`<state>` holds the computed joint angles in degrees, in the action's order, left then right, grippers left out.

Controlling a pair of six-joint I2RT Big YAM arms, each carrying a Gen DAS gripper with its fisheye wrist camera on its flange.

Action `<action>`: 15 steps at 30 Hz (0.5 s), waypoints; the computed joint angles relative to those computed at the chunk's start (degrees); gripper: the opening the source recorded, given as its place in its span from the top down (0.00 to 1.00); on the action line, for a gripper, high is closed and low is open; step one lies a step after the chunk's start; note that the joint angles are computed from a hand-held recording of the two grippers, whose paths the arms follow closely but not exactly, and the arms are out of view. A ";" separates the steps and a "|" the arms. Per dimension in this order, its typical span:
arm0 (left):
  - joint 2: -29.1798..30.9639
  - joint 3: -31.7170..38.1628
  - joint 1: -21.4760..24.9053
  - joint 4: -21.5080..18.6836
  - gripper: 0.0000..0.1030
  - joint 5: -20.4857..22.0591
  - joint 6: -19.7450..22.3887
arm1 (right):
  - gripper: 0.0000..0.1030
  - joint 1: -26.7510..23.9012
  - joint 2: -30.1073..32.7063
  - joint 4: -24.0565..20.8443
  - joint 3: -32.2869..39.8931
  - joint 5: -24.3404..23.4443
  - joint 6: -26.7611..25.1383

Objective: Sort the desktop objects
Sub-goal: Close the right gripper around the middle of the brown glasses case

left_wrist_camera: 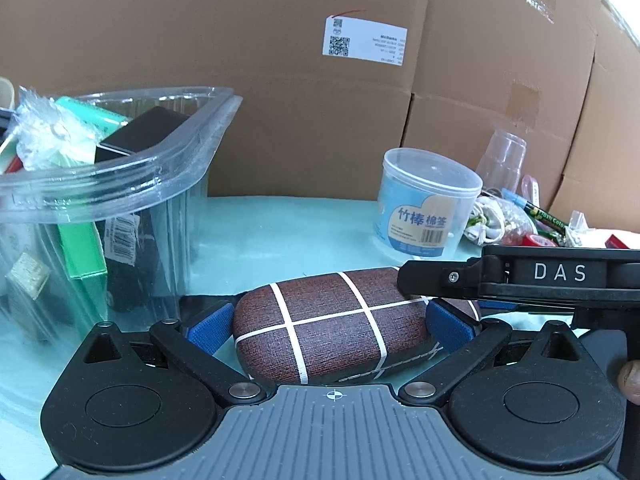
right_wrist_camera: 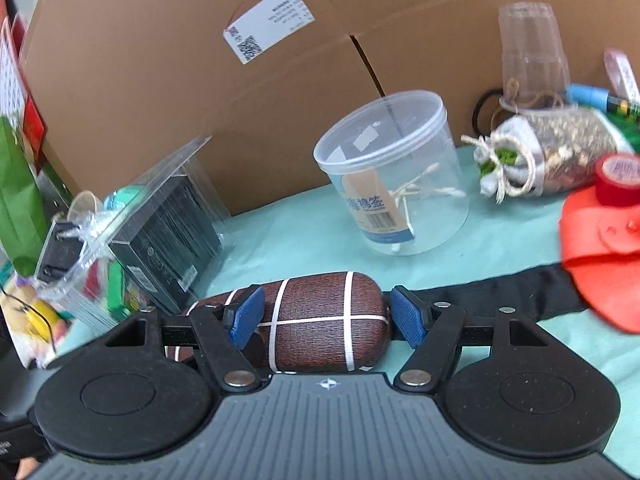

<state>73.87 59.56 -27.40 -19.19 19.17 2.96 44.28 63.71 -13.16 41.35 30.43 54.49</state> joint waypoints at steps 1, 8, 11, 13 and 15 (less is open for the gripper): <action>0.09 0.11 0.01 -0.18 0.00 0.13 0.01 | 0.28 -0.06 -0.15 0.05 -0.12 -0.43 0.44; -1.31 -0.51 -0.87 -2.26 0.00 1.04 1.44 | 0.27 3.15 -2.53 -4.75 -0.43 2.67 4.59; -3.68 -1.86 -2.10 -3.77 0.00 0.40 1.37 | 0.27 6.24 -4.75 -8.20 -1.00 5.63 7.74; -6.06 -3.77 -3.12 -4.29 0.00 0.50 1.77 | 0.27 9.59 -6.43 -12.14 -1.30 9.17 10.04; -8.84 -6.15 -4.33 -4.30 0.00 0.51 1.91 | 0.27 13.13 -8.60 -16.38 -1.85 12.08 13.54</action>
